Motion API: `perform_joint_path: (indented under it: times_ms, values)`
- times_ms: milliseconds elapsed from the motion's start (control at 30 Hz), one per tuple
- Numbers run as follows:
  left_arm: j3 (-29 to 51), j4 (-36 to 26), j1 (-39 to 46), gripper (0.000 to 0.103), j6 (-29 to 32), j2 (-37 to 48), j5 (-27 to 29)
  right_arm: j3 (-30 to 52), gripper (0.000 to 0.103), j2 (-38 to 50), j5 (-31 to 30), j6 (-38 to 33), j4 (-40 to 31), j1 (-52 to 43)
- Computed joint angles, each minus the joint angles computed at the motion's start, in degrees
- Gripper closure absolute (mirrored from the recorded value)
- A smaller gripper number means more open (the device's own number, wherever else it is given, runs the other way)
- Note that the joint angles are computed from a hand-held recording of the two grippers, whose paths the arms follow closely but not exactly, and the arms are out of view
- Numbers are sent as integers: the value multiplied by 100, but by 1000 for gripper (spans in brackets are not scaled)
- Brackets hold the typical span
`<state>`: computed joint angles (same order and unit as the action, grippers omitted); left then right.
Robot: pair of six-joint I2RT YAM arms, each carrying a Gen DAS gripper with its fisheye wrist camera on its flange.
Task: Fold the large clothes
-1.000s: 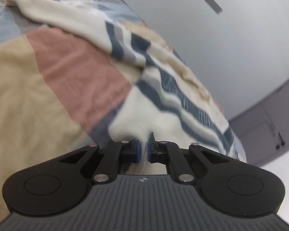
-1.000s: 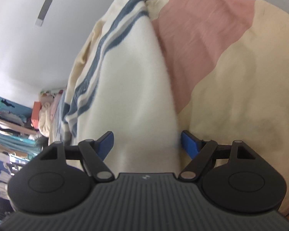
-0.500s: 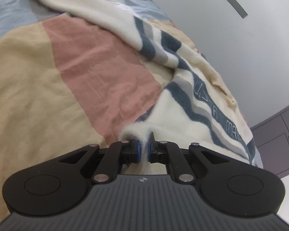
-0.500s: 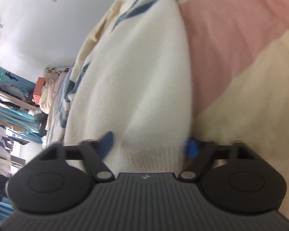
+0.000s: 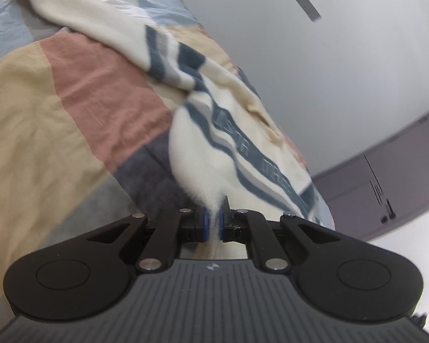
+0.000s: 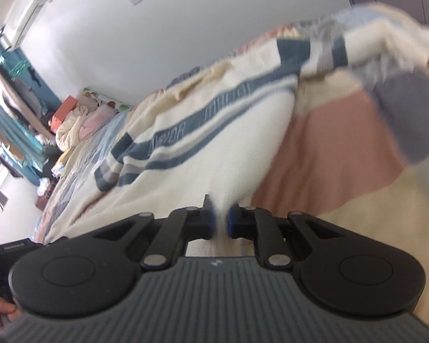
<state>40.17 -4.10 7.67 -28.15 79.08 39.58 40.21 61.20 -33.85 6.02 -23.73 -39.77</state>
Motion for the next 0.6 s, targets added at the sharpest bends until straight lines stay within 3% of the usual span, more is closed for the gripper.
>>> perform_joint_path:
  times_ms: [133, 233, 433, 467, 600]
  values:
    - [-303, -737, -29, 95, 347, -757, 29, 567, 91, 102, -234, -1043, -1073, -644]
    - [-480, -1069, -156, 95, 612, -1059, -268, 787, 91, 411, -203, -1576, -1759, -881]
    - [-475, -1493, -279, 94, 1301, -739, -563, 959, 87, 696, 18, -1562, -2190, -914]
    - [-443, -1609, -264, 91, 1480, -721, -503, 987, 87, 729, 13, -1572, -2243, -946]
    - [-580, -1748, -246, 50, 1654, -1169, -639, 1114, 86, 811, -52, -1734, -2439, -1148]
